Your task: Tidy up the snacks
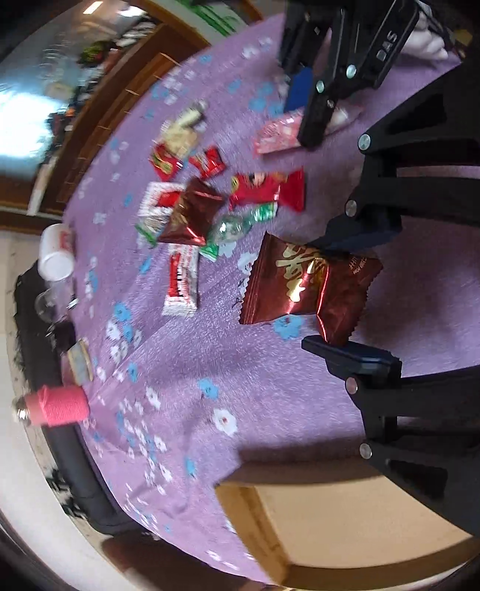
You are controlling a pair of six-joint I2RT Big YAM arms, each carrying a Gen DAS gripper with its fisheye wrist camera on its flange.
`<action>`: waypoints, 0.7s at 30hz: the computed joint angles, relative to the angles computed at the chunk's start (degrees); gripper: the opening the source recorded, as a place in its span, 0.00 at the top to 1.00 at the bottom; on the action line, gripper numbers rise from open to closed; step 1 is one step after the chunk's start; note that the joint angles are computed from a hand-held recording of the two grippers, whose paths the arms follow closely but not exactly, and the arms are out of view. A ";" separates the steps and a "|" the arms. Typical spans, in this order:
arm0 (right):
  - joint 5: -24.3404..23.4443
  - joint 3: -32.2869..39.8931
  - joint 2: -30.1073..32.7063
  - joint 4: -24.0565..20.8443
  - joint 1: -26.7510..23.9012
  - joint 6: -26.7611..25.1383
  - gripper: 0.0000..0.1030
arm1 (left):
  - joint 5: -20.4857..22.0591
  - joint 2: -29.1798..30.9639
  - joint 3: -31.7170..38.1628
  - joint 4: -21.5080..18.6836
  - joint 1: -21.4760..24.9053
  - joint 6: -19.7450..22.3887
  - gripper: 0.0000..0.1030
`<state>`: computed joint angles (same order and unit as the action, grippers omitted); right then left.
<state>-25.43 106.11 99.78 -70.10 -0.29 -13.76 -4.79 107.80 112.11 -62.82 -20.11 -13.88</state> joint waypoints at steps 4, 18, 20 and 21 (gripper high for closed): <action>-3.06 -1.98 -2.38 -0.11 -1.36 0.93 0.76 | 0.74 -7.15 -7.81 5.53 0.14 -4.59 0.59; -12.46 0.69 -5.10 -8.37 11.00 -1.84 0.75 | -10.63 -28.22 -31.02 7.36 8.78 -18.30 0.59; -13.81 1.48 -4.48 -9.73 13.69 -1.72 0.75 | -12.14 -29.54 -33.11 5.93 10.52 -19.40 0.59; -14.18 1.76 -4.14 -10.07 15.20 -1.46 0.75 | -12.31 -30.01 -33.93 5.51 11.32 -19.85 0.59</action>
